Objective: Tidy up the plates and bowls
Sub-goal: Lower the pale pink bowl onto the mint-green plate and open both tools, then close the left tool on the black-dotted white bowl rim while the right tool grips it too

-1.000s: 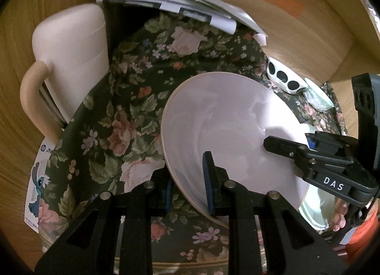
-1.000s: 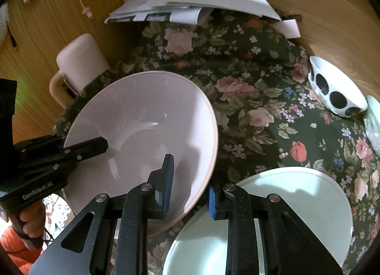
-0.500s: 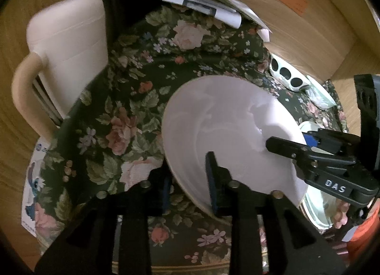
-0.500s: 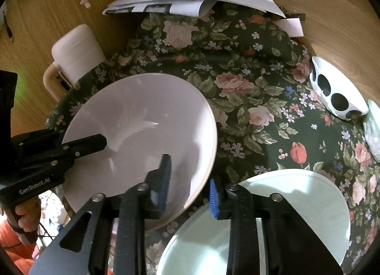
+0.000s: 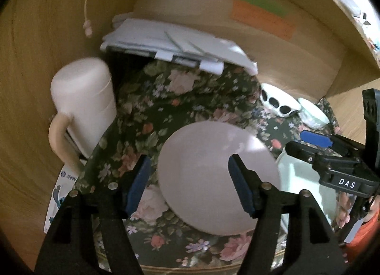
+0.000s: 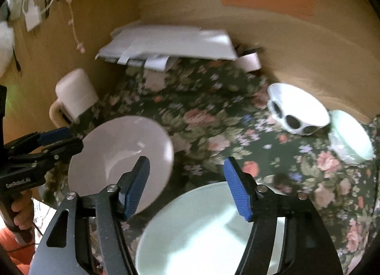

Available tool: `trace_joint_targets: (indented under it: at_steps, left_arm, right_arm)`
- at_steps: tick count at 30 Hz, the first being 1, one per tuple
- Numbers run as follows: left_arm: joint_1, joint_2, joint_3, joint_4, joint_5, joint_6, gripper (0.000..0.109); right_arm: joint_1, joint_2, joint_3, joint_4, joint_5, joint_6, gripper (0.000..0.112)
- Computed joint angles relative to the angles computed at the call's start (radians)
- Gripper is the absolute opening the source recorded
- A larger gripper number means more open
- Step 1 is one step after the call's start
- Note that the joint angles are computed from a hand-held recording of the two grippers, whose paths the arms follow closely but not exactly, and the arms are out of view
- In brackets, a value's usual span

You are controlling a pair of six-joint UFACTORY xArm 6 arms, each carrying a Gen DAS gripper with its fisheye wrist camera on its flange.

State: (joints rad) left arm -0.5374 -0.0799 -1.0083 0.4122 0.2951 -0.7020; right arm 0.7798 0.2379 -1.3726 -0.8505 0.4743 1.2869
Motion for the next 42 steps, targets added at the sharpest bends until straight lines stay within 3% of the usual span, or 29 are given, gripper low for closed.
trace_joint_targets:
  at_steps: [5, 8, 17, 30, 37, 42]
  left_arm:
    - [-0.027, 0.028, -0.057, 0.075, 0.0, -0.037, 0.081]
    - [-0.045, 0.052, -0.106, 0.127, 0.003, -0.063, 0.082]
    - [-0.102, 0.192, -0.321, 0.114, 0.061, -0.018, 0.088]
    - [-0.139, 0.473, -0.699, 0.014, 0.243, 0.104, 0.089]
    - [-0.139, 0.598, -0.865, -0.063, 0.322, 0.189, 0.089]
    - [-0.139, 0.653, -0.936, -0.09, 0.352, 0.236, 0.089]
  right_arm:
    - [-0.013, -0.102, 0.097, -0.136, 0.032, 0.152, 0.072]
    - [-0.023, -0.158, 0.152, -0.18, 0.062, 0.198, 0.072]
    - [-0.12, -0.252, 0.264, -0.227, 0.047, 0.275, 0.072]
    - [-0.31, -0.113, 0.203, -0.026, -0.107, 0.131, 0.072]
    - [-0.358, -0.005, 0.143, 0.235, -0.177, -0.064, 0.051]
    - [-0.367, 0.022, 0.129, 0.297, -0.188, -0.094, 0.05]
